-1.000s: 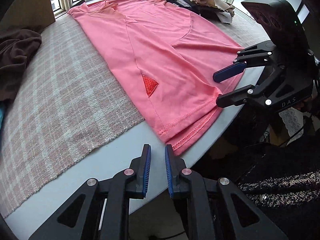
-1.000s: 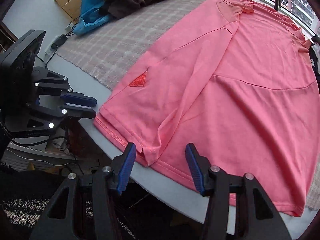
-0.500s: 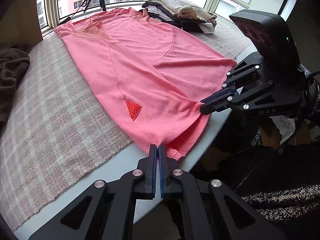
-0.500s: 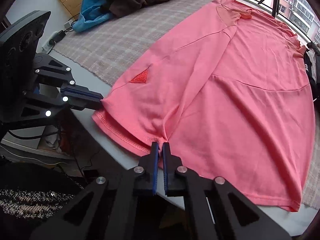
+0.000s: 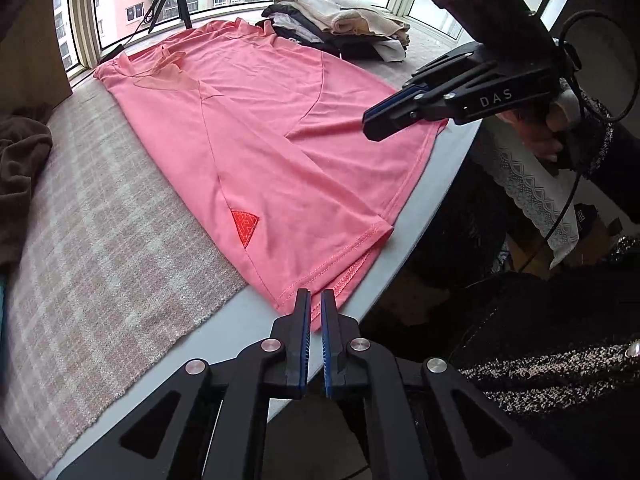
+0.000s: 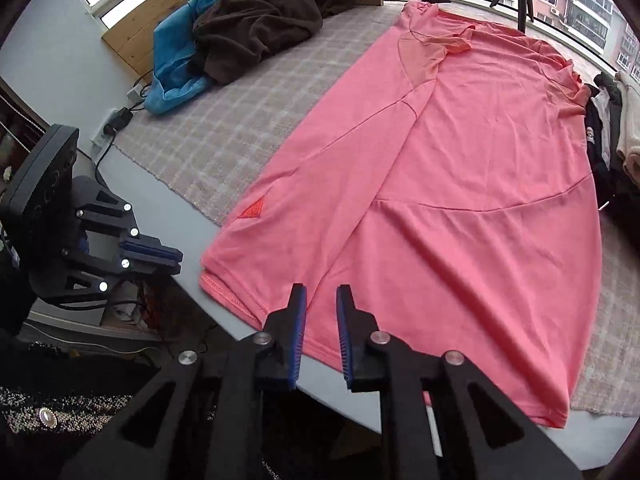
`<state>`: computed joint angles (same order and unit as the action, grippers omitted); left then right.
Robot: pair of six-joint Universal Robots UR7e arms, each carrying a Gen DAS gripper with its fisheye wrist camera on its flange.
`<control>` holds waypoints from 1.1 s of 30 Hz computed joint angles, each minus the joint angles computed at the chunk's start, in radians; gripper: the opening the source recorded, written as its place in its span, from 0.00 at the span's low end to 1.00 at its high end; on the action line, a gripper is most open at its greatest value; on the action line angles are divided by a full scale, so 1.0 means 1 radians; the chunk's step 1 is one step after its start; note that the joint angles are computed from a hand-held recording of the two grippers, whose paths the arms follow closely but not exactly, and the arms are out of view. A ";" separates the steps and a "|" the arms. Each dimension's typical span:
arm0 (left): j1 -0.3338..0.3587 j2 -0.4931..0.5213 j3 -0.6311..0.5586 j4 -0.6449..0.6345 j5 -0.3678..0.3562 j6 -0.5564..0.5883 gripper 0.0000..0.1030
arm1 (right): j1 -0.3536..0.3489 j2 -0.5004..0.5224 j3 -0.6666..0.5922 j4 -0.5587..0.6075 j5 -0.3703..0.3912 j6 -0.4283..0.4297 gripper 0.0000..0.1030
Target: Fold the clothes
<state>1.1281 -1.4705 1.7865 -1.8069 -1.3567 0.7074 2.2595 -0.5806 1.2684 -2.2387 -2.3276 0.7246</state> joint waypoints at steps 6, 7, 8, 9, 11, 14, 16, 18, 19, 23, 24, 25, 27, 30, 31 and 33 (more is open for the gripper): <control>-0.015 0.070 0.045 -0.089 -0.044 -0.041 0.10 | -0.085 0.099 -0.144 0.006 0.020 -0.129 0.15; -0.019 0.077 0.053 -0.097 -0.050 -0.050 0.10 | -0.092 0.105 -0.158 0.044 0.021 -0.116 0.15; -0.025 0.081 0.065 -0.105 -0.051 -0.059 0.11 | -0.097 0.103 -0.158 0.073 0.016 -0.095 0.15; -0.030 0.084 0.077 -0.114 -0.053 -0.065 0.12 | -0.100 0.093 -0.143 0.071 0.014 -0.085 0.15; -0.037 0.087 0.098 -0.132 -0.064 -0.076 0.12 | -0.108 0.060 -0.096 0.015 0.023 -0.073 0.16; -0.039 0.090 0.113 -0.139 -0.088 -0.107 0.12 | -0.124 0.035 -0.079 -0.013 0.006 -0.058 0.38; -0.043 0.084 0.125 -0.145 -0.094 -0.118 0.12 | -0.136 0.037 -0.094 -0.011 -0.019 -0.064 0.39; -0.048 0.076 0.138 -0.151 -0.096 -0.128 0.12 | -0.151 0.051 -0.118 -0.025 -0.021 -0.107 0.39; -0.051 0.073 0.145 -0.154 -0.097 -0.132 0.12 | -0.159 0.059 -0.131 -0.022 -0.014 -0.130 0.39; -0.047 0.016 0.140 -0.147 -0.089 -0.166 0.12 | -0.158 0.096 -0.199 0.094 -0.070 -0.158 0.00; -0.038 0.000 0.130 -0.143 -0.080 -0.181 0.12 | -0.154 0.097 -0.208 0.123 -0.087 -0.162 0.01; -0.029 -0.012 0.120 -0.142 -0.065 -0.197 0.12 | -0.153 0.087 -0.199 0.130 -0.093 -0.156 0.01; -0.011 -0.027 0.103 -0.144 -0.024 -0.227 0.13 | -0.156 0.046 -0.147 0.100 -0.077 -0.122 0.02; 0.016 -0.045 0.075 -0.150 0.039 -0.271 0.13 | -0.147 -0.021 -0.058 0.023 -0.058 -0.084 0.04; 0.020 -0.048 0.070 -0.153 0.060 -0.279 0.13 | -0.139 -0.054 -0.011 -0.027 -0.047 -0.067 0.06; 0.023 -0.048 0.068 -0.167 0.074 -0.282 0.13 | -0.112 -0.138 0.123 -0.176 -0.059 -0.010 0.06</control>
